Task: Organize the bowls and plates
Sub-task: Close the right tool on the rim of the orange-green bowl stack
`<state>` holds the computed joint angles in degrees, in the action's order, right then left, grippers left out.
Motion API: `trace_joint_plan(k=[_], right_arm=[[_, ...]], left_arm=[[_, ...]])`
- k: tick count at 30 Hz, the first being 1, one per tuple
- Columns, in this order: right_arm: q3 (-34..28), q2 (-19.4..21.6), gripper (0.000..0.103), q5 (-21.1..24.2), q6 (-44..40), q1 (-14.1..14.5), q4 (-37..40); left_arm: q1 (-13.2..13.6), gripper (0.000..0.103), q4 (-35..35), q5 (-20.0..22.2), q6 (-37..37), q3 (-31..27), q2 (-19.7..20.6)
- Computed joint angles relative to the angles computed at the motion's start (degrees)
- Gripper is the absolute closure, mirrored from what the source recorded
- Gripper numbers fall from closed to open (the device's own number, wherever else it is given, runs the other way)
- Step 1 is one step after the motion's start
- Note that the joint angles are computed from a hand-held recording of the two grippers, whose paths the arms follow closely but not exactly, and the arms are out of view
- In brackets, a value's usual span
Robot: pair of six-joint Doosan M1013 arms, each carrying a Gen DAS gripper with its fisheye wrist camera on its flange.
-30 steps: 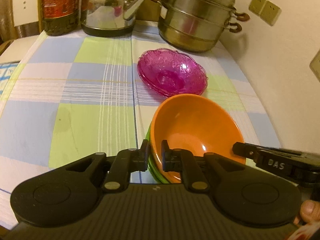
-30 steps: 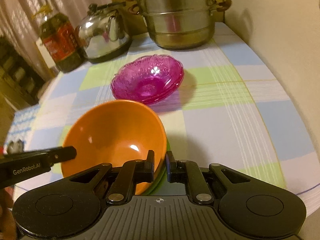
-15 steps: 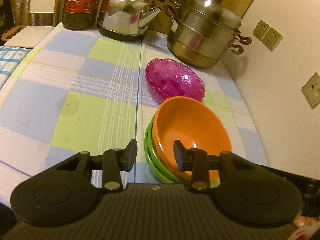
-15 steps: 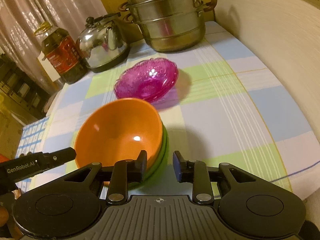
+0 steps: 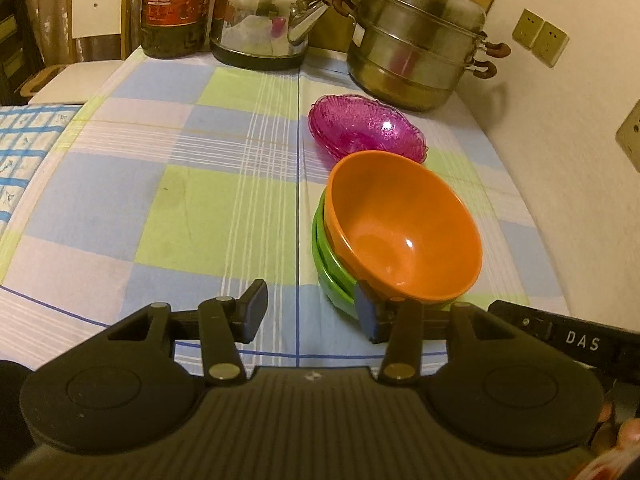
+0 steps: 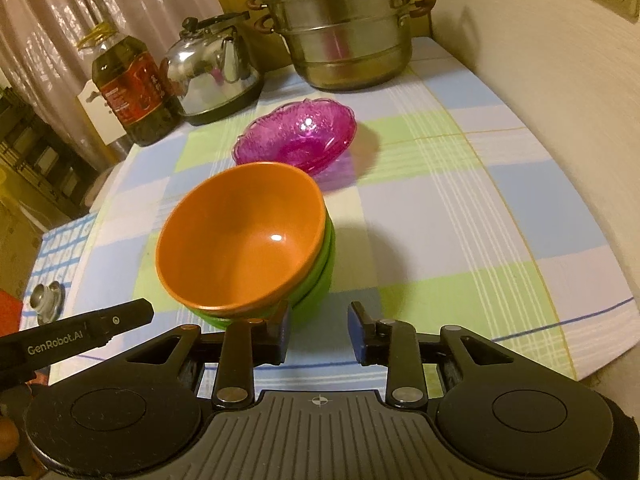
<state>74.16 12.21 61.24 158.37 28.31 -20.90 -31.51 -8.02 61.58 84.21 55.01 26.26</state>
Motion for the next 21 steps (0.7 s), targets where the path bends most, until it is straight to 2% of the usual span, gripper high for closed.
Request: trace_joint_plan(k=[10,12,14,21], right_arm=[[0.1,-0.2,0.07,1.1,2.9,0.9,-0.9],[0.1,-0.2,0.062,0.8,3.2,1.0,-1.0],[-0.1,-0.1,0.049,0.9,3.0,1.1,-1.2],[-0.5,-0.2,0.048,0.5,3.9,0.6,-1.8]], left_arm=[[0.3,0.059,-0.4,-0.1,3.2,0.6,-0.6],[0.6,0.059,-0.7,0.2,2.7,0.4,-0.5],[1.2,0.059,-2.3,0.8,2.0,0.2,-0.4],[2.2,0.06,-6.2,0.7,2.5,-1.5,0.6]])
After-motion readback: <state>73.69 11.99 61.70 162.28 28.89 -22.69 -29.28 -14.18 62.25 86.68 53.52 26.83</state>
